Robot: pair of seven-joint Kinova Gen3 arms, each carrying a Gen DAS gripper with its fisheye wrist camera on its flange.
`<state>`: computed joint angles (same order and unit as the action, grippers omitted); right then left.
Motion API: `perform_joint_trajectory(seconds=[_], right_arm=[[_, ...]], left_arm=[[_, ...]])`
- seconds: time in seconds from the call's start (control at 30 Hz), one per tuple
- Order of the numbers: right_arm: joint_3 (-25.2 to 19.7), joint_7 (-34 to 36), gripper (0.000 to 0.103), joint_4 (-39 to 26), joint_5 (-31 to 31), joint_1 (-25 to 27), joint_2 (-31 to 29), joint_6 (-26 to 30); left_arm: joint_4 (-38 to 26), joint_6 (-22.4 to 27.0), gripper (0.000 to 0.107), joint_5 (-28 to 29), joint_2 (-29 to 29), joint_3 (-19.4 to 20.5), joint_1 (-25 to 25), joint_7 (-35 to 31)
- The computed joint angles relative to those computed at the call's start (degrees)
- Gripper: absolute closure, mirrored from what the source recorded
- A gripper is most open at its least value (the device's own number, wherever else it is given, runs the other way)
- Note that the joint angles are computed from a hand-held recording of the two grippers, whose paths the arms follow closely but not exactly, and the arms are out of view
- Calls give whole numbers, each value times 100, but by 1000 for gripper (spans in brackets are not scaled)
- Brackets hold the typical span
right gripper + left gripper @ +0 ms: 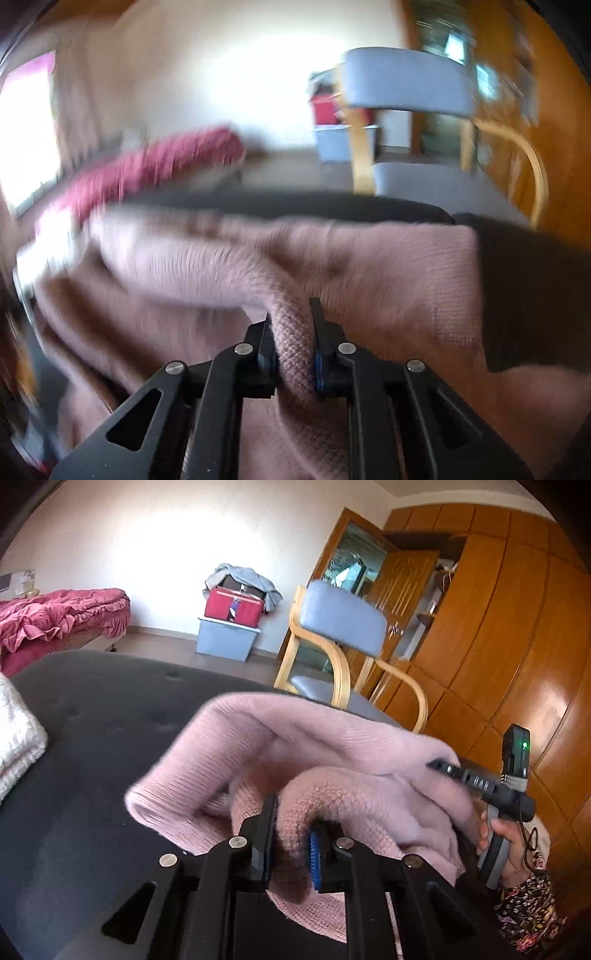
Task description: Fold clothes
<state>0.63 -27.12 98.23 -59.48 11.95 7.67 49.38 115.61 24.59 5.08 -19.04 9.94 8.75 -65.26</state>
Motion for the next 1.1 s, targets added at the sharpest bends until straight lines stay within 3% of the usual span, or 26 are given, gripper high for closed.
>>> perform_joint_trajectory(seconds=[0.17, 0.23, 0.37, 0.43, 0.5, 0.6, 0.67, 0.73, 0.8, 0.93, 1.03, 1.1], right_arm=[[-572, 337, 89, 157, -1165, 920, -298, -137], [-285, 631, 89, 267, -1631, 742, -571, -185], [721, 1289, 89, 561, -2333, 21, -1053, -110], [1252, 1404, 89, 605, -2532, -384, -1211, 45], [1779, 1419, 89, 585, -2503, -899, -1334, -9], [2450, 906, 89, 301, -1894, -1615, -1279, -41], [2501, 465, 87, 67, -1428, -1728, -967, -76], [2760, -1, 87, -161, -962, -2030, -587, -129], [2949, -467, 87, -382, -565, -2150, -153, -79], [2537, -1181, 62, -753, -170, -1468, 492, 401], [2234, -853, 62, -523, -683, -672, 358, 806], [1964, -387, 55, -228, -972, -141, 67, 857]], left_arm=[[73, -13, 94, -2, -345, -133, 22, -150], [90, -102, 94, 121, -497, -342, 195, -309], [-39, -166, 94, 338, -744, -672, 456, -615], [-159, -140, 97, 332, -864, -616, 328, -675], [-299, -96, 98, 166, -932, -393, -15, -637], [-564, 185, 98, 97, -735, -303, -173, -636], [-696, 350, 96, 159, -540, -329, -98, -657], [-737, 422, 86, 147, -347, -114, -31, -658], [-755, 416, 85, 98, -159, 119, 78, -674], [-874, 303, 83, -78, 302, 587, 551, -1038], [-1076, 252, 80, 32, 601, 428, 1242, -1698], [-1234, 318, 80, -57, 871, 325, 1719, -2164]])
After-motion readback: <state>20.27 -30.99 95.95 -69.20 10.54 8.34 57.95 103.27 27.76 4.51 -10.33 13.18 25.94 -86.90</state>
